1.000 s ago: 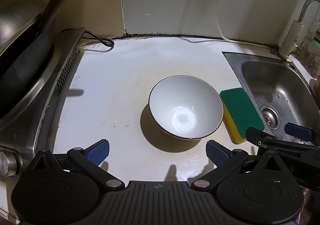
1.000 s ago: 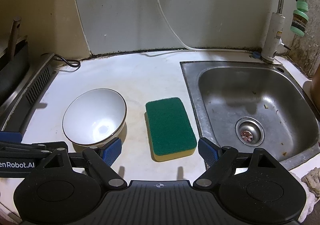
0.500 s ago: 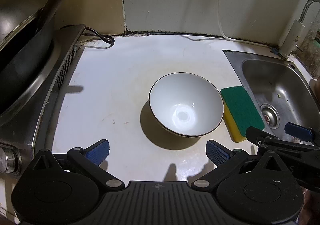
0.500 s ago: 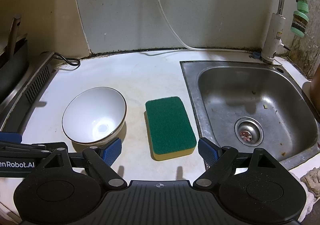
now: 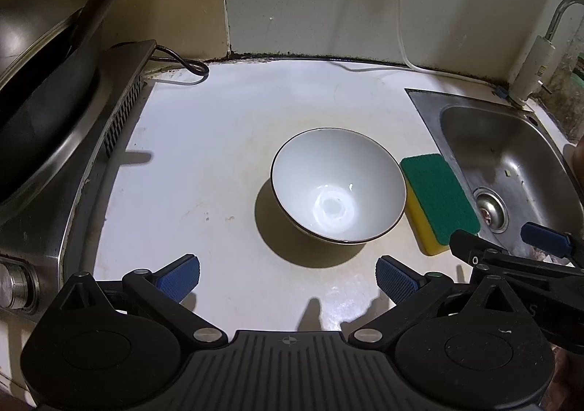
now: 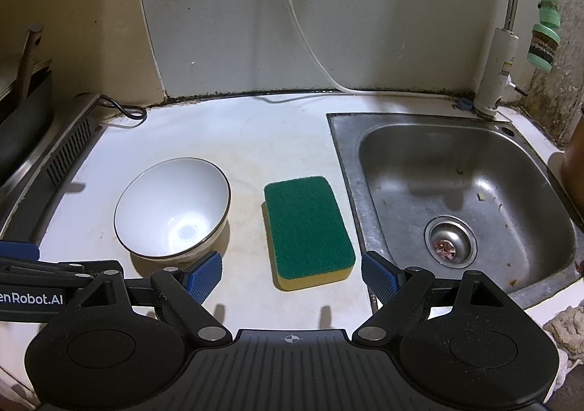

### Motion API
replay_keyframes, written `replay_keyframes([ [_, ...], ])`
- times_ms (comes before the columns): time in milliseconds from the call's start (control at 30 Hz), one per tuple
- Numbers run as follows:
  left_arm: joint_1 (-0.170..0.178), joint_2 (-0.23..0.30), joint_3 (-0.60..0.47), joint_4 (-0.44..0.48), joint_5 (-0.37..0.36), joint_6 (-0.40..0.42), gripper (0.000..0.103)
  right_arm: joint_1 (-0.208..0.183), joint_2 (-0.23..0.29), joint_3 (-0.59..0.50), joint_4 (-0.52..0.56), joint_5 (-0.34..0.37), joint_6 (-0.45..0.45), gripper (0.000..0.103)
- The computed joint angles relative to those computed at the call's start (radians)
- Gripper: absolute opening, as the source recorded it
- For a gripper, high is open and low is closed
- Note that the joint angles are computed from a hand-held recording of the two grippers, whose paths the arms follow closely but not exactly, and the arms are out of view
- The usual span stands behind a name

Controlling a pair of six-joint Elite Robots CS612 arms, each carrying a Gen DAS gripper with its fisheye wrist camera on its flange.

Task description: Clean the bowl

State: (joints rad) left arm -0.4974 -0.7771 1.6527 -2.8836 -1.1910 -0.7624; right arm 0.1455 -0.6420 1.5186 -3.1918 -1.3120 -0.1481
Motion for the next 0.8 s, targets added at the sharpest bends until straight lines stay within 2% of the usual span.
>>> replay_keyframes([
  [800,0.002,-0.004,-0.004,0.024,-0.027,-0.035,0.103,0.001,-0.002,0.002,-0.003,0.004,-0.008,0.084],
])
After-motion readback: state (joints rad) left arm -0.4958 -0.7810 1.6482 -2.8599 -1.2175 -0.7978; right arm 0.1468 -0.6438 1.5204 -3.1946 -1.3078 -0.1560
